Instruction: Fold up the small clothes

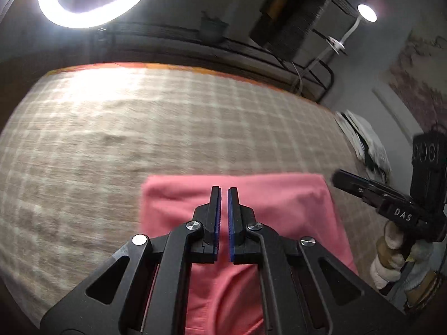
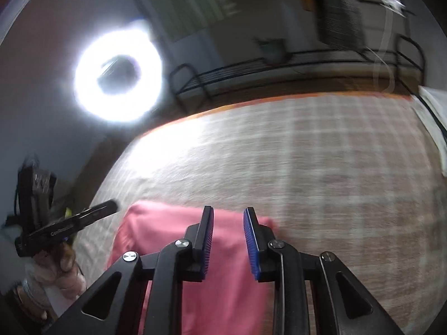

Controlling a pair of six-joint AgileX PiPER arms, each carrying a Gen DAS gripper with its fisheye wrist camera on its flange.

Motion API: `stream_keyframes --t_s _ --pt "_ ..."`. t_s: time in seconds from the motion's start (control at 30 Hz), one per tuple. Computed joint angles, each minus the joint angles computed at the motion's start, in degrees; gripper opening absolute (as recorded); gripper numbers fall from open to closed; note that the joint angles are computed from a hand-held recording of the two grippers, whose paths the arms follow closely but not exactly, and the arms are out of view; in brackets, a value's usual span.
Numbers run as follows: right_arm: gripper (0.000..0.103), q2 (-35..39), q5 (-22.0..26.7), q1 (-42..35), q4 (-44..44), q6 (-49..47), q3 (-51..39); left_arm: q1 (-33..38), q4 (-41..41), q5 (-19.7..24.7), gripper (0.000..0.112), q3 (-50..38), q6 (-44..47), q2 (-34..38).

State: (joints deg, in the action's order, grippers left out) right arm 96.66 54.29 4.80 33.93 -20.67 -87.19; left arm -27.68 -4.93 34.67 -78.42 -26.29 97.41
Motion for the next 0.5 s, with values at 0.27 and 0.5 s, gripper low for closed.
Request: stream_keyframes --t_s 0.27,0.5 --pt "0.022 2.0 -2.5 7.2 -4.9 -1.8 2.3 -4.8 7.2 3.6 0.001 -4.1 -3.7 8.0" --pt "0.016 2.0 -4.2 10.3 -13.2 -0.5 4.3 -3.9 6.3 1.0 0.003 -2.1 -3.9 5.7"
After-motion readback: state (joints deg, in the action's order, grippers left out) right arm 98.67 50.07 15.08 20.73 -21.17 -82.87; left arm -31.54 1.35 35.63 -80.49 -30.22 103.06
